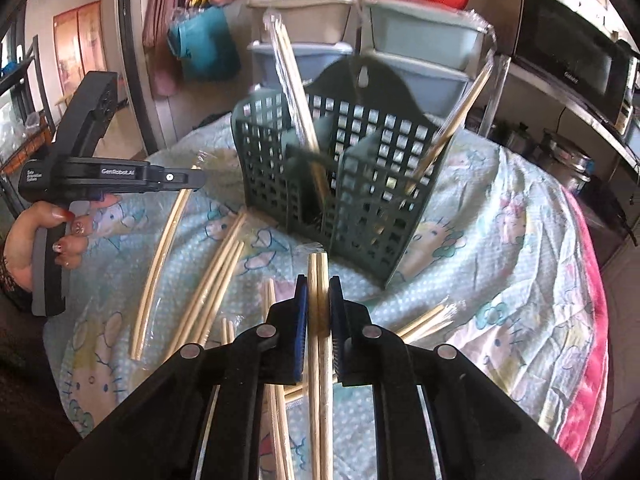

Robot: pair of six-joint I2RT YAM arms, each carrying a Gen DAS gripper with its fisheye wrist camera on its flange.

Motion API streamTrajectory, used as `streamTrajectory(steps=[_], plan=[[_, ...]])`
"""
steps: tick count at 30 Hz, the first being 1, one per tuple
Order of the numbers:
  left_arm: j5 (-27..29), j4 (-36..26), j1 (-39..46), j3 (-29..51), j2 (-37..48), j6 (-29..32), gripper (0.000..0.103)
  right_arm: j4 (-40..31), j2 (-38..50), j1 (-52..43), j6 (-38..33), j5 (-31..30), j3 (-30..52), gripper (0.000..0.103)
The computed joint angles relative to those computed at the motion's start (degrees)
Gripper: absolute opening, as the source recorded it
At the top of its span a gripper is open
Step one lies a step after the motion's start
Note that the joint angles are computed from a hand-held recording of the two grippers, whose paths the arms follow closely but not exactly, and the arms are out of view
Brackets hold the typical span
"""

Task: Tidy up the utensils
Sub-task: 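Lift both held chopsticks upright and carry them above the green caddy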

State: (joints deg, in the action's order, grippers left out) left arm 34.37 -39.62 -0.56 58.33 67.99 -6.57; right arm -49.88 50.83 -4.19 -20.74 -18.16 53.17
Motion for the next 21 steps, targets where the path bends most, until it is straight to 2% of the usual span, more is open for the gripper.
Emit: streamTrajectory(steps=[9, 21], plan=[[1.4, -3.3, -1.6, 3.3, -6.9, 0.1, 0.004, -3.1, -4.3, -3.6, -0.1, -3.7, 3.7, 0.010], [1.1, -4.9, -6.8, 7.9, -10.7, -0.7, 0.004, -5.5, -7.0, -9.2, 0.0, -9.9, 8.3, 0.010]])
